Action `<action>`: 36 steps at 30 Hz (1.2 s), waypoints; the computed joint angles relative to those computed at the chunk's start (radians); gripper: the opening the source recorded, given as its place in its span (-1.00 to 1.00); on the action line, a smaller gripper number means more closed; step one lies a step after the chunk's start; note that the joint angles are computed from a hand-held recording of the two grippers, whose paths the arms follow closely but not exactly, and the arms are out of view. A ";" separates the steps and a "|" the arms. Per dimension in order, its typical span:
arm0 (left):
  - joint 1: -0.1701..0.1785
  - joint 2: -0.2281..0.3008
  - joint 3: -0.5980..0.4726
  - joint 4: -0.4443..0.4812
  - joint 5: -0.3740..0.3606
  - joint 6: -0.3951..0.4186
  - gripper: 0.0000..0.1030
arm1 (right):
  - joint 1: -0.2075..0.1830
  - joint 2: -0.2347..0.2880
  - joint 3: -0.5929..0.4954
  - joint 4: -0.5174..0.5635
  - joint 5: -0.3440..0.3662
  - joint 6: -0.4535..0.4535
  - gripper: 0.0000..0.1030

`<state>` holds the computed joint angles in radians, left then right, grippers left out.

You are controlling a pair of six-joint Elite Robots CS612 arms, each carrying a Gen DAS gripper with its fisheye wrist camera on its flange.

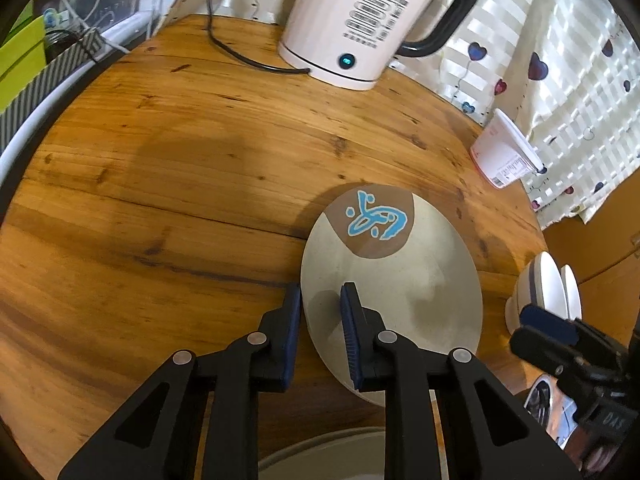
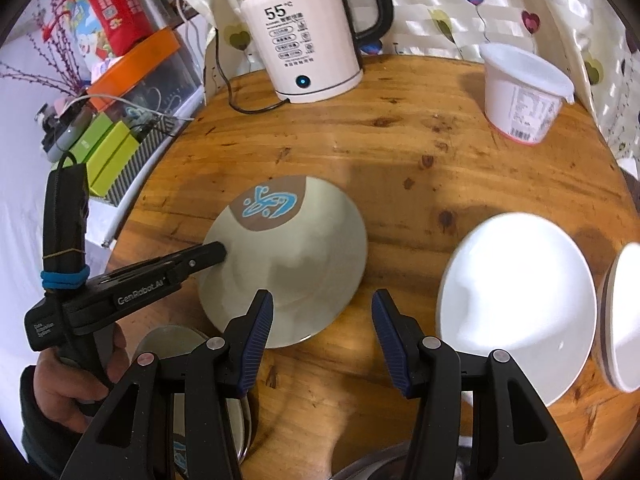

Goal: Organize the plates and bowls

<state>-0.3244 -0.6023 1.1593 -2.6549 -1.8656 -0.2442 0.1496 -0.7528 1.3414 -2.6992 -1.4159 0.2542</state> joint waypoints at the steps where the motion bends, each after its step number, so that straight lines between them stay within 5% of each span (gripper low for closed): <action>1: 0.003 -0.002 0.002 -0.003 0.003 -0.001 -0.63 | 0.001 0.004 -0.011 0.008 0.000 -0.010 0.01; 31: 0.024 -0.006 0.018 -0.015 -0.047 -0.041 -0.62 | 0.012 0.136 -0.284 0.330 -0.056 -0.197 0.01; 34: 0.024 -0.007 0.021 -0.017 -0.048 -0.043 -0.62 | 0.010 0.145 -0.299 0.359 -0.044 -0.197 -0.06; 36: 0.024 -0.007 0.022 -0.017 -0.051 -0.039 -0.62 | 0.009 0.150 -0.307 0.374 -0.032 -0.199 -0.31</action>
